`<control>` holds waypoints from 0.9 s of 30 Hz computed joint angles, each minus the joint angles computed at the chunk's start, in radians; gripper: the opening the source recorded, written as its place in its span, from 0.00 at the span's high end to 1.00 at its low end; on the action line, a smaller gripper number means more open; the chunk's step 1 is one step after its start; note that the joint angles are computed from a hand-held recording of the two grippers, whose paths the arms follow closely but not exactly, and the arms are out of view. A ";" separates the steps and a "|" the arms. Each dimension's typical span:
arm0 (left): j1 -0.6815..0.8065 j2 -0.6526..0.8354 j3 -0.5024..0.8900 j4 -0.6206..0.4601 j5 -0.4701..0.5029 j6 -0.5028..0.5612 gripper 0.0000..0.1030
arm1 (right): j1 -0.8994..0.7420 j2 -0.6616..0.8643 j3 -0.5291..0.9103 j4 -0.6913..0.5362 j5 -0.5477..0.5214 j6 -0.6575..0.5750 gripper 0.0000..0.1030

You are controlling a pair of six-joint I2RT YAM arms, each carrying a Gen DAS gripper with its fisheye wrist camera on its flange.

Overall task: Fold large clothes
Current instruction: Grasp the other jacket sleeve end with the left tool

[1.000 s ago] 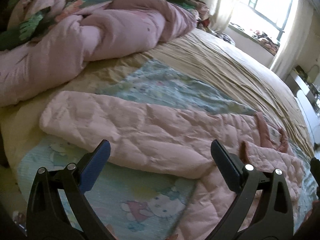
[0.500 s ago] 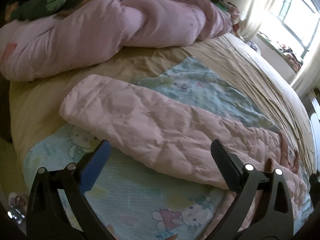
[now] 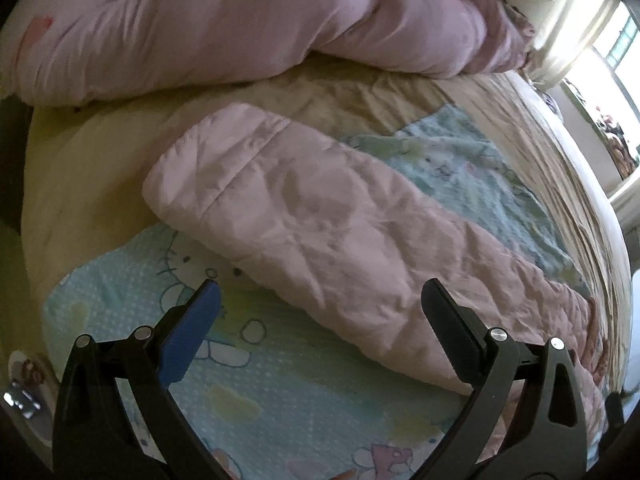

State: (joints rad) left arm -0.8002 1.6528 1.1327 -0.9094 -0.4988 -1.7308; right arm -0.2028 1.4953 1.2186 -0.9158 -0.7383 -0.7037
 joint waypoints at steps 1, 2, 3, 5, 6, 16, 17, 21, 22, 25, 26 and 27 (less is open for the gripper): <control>0.009 -0.012 -0.029 0.024 0.011 -0.009 0.09 | 0.011 -0.004 -0.012 0.006 0.006 -0.006 0.04; 0.018 -0.027 -0.062 0.059 0.022 -0.014 0.09 | 0.017 -0.005 -0.019 0.012 0.010 -0.008 0.04; 0.032 -0.040 -0.097 0.111 0.037 -0.016 0.09 | 0.026 -0.011 -0.032 0.023 0.015 -0.006 0.04; 0.048 -0.081 -0.179 0.223 0.066 -0.028 0.09 | 0.039 -0.013 -0.052 0.040 0.023 -0.005 0.04; 0.057 -0.095 -0.215 0.278 0.075 -0.034 0.09 | 0.044 -0.012 -0.060 0.047 0.026 -0.003 0.04; 0.105 -0.134 -0.409 0.579 0.030 -0.080 0.09 | -0.016 0.043 -0.040 0.009 0.007 -0.039 0.04; 0.102 -0.147 -0.434 0.610 0.002 -0.094 0.16 | -0.027 0.045 -0.037 0.004 0.004 -0.045 0.04; 0.096 -0.153 -0.443 0.582 -0.049 -0.148 0.64 | -0.080 0.078 -0.009 -0.022 -0.016 -0.069 0.04; 0.095 -0.158 -0.448 0.594 -0.056 -0.141 0.67 | -0.094 0.089 -0.001 -0.027 -0.017 -0.075 0.04; 0.082 -0.181 -0.433 0.582 -0.100 -0.106 0.82 | -0.132 0.117 0.020 -0.044 -0.026 -0.084 0.04; 0.073 -0.191 -0.424 0.570 -0.122 -0.096 0.84 | -0.142 0.126 0.026 -0.051 -0.031 -0.087 0.04; 0.061 -0.201 -0.393 0.538 -0.156 -0.073 0.85 | -0.155 0.135 0.035 -0.060 -0.036 -0.089 0.04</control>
State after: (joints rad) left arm -0.7393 1.4519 0.7395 -0.3718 -0.6551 -1.8037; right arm -0.3575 1.6308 1.2535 -0.9753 -0.7747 -0.7928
